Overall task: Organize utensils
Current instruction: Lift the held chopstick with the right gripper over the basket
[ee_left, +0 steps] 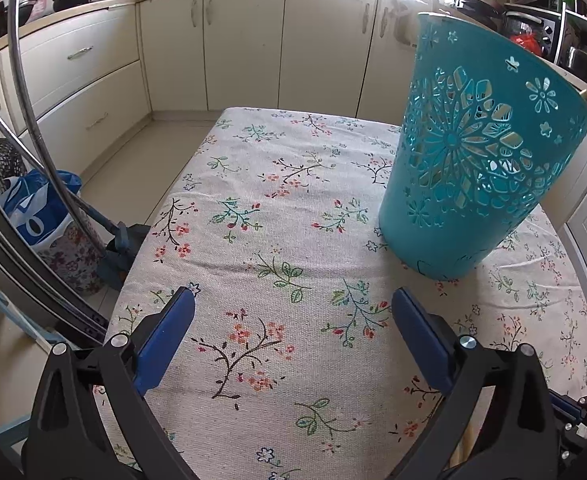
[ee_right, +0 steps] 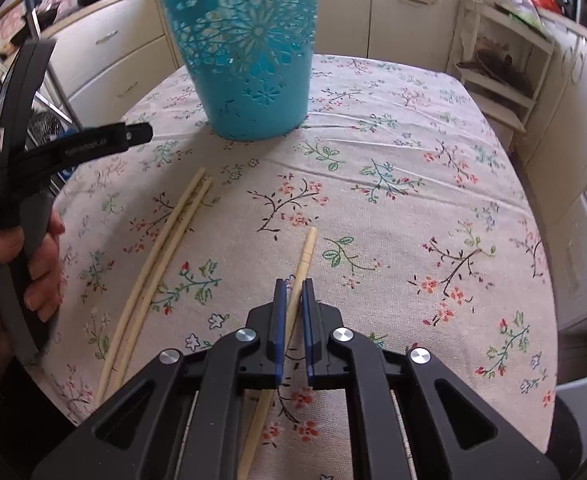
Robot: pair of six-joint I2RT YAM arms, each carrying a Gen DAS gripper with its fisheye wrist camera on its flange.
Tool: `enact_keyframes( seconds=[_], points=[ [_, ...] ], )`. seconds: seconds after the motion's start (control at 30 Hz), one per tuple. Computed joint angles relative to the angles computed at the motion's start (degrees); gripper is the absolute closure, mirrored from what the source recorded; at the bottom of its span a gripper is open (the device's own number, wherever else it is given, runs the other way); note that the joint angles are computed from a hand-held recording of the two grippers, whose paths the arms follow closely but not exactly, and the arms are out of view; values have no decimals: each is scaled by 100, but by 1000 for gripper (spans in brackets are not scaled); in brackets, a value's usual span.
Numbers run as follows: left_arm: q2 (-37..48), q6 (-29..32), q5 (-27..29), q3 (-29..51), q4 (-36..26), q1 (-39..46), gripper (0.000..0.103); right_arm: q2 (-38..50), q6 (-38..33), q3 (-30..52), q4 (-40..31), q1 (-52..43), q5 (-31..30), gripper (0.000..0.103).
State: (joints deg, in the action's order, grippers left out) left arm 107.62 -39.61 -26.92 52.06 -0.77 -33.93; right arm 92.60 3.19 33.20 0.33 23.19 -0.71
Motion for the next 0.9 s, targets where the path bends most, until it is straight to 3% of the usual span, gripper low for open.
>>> enact_keyframes(
  seconds=[0.07, 0.1, 0.3, 0.43, 0.57, 0.7, 0.9],
  points=[
    [29, 21, 9, 35, -30, 1, 8, 1, -92, 13, 6, 206, 261, 95],
    [34, 17, 5, 41, -38, 1, 8, 0, -64, 38, -29, 158, 91, 96],
    [23, -16, 86, -9, 27, 42, 8, -842, 681, 146, -229, -864, -1945, 97],
    [59, -3, 81, 53, -49, 38, 8, -1477, 1249, 635, -71, -1305, -2668, 97],
    [60, -3, 87, 50, -38, 54, 8, -1381, 1723, 1452, 546, -1062, -2141, 97],
    [28, -11, 100, -29, 61, 72, 8, -617, 1848, 2329, 1385, -589, -1046, 97],
    [-28, 6, 159, -123, 173, 102, 8, 608, 1822, 3326, 2096, -208, 268, 97]
  ],
)
